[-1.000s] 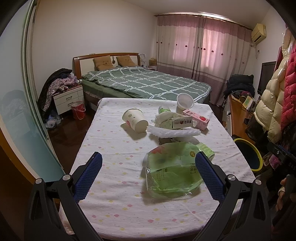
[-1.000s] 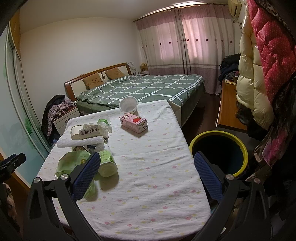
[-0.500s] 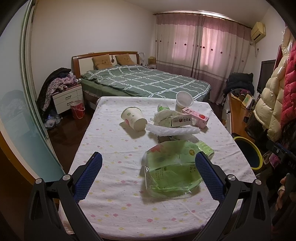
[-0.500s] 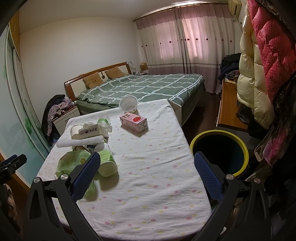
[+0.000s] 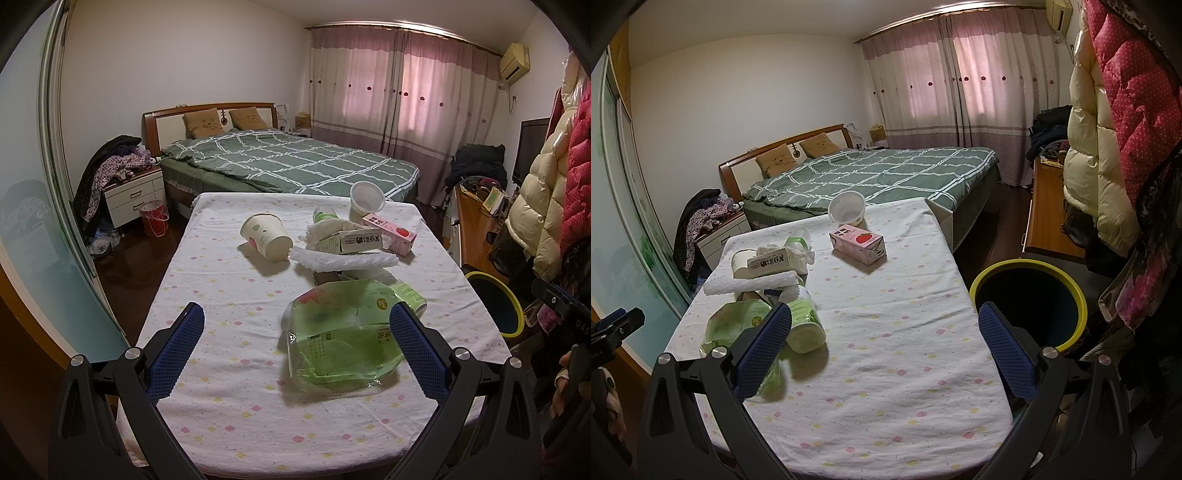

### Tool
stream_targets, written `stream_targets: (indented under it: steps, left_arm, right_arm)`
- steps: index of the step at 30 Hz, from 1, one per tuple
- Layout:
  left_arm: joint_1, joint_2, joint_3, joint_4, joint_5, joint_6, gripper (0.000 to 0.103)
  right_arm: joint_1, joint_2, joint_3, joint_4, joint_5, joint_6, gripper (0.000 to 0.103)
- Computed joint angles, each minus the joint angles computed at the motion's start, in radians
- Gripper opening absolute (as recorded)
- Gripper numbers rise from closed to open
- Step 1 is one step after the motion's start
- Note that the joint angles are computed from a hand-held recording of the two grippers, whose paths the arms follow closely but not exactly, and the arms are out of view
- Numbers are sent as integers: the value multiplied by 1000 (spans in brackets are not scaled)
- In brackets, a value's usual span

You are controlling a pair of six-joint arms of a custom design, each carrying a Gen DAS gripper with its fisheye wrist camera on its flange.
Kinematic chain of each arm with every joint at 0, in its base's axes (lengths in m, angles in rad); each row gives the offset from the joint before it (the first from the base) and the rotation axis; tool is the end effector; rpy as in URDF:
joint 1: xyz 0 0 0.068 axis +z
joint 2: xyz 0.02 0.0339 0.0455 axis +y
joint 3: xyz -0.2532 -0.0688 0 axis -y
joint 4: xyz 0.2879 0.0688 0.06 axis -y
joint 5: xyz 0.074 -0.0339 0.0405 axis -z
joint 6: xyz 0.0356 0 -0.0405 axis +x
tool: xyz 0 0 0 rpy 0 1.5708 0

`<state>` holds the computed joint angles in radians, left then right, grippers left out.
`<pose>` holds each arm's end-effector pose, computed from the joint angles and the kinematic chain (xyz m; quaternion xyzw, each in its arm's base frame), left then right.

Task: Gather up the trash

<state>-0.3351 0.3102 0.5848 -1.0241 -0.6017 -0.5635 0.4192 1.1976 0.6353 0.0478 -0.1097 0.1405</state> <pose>0.1156 -0.0189 0.2562 -0.2173 0.8565 0.0791 0.4614 0.2710 0.1250 0.1927 -0.1472 0.8502 0.1845 0.4705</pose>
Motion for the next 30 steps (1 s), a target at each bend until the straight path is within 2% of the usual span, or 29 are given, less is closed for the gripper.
stream_targets:
  steps: [8, 18, 26, 30]
  left_arm:
    - [28, -8, -16, 16, 25, 11, 99]
    - [257, -24, -64, 95, 197, 134, 99]
    - [488, 15, -106, 192, 371, 249, 99]
    - [550, 49, -113, 239, 412, 283, 99]
  right_arm:
    - [3, 22, 8, 3, -2, 1, 97]
    - [59, 145, 73, 29, 17, 16, 97]
    - [140, 360, 241, 33, 21, 16, 97]
    - [190, 480, 358, 10, 19, 13, 97]
